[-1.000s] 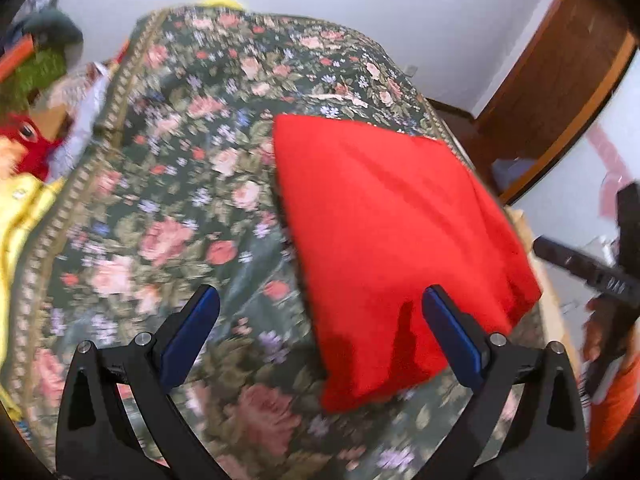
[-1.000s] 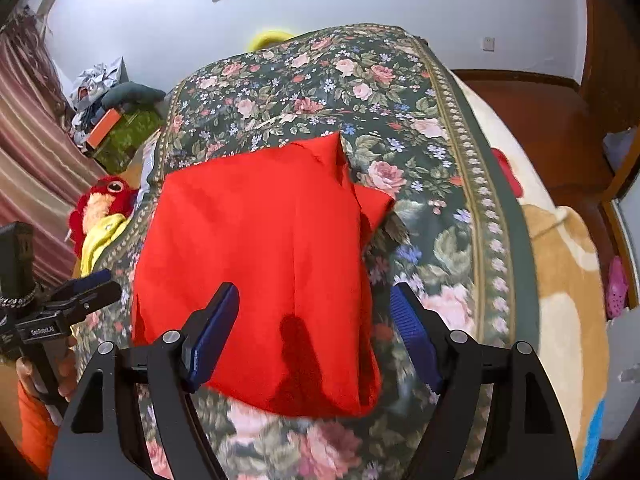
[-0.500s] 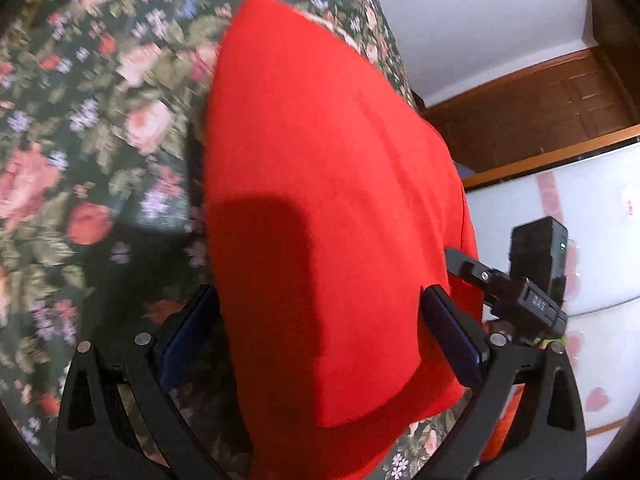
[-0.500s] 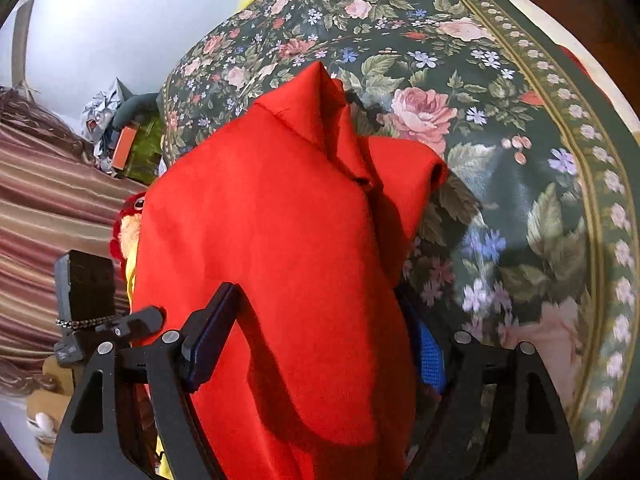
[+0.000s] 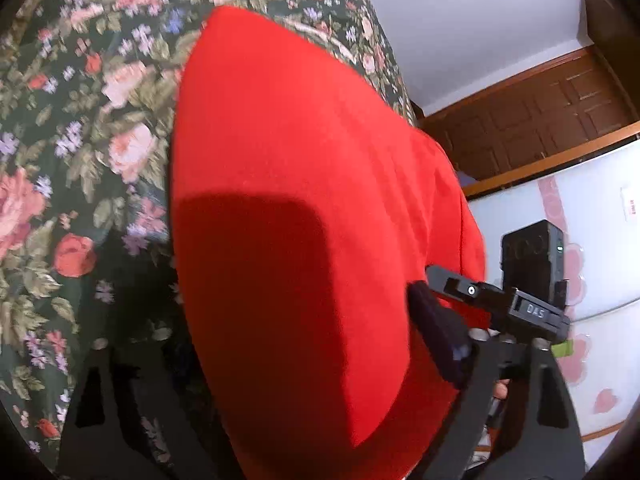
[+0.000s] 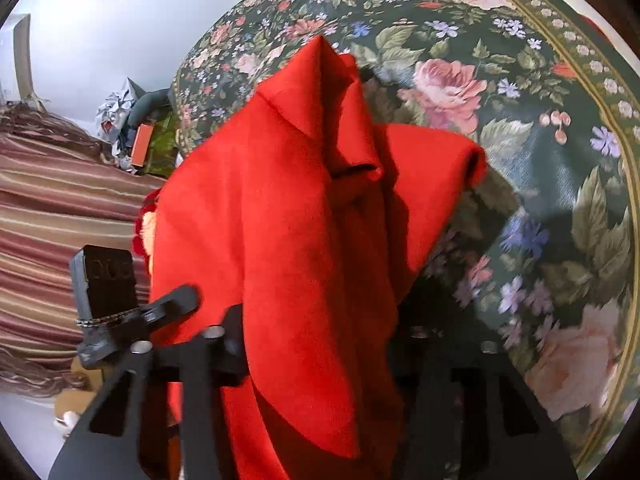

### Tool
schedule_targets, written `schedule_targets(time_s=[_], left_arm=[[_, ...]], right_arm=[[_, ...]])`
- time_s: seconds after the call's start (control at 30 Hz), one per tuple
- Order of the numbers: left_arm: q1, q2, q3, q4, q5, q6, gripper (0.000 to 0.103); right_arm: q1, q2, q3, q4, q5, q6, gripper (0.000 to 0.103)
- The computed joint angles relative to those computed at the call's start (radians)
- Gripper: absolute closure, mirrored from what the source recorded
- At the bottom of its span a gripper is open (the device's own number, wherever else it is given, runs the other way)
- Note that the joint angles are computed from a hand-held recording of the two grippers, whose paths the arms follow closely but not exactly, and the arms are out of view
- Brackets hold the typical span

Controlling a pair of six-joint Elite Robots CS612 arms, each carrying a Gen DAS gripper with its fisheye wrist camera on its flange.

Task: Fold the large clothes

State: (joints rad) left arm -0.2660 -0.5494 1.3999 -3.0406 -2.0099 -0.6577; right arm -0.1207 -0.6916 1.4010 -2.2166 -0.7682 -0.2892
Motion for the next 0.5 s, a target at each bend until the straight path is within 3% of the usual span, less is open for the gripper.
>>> schedule_targets(time_s=[0.17, 0.23, 0.5], left_arm=[[-0.001, -0.030, 0.028, 0.003, 0.038, 0.021, 0.052], [0.002, -0.046, 0.045, -0.006, 0.037, 0.022, 0.059], [0.029, -0.145, 0.168, -0.103, 0.080, 0.049, 0.061]], right_arm=[[0.017, -0.044, 0.045, -0.076, -0.026, 0.022, 0.071], [0.025, -0.060, 0.058, -0.103, -0.028, 0.023, 0.074], [0.071, -0.112, 0.092, -0.187, -0.006, 0.028, 0.075]])
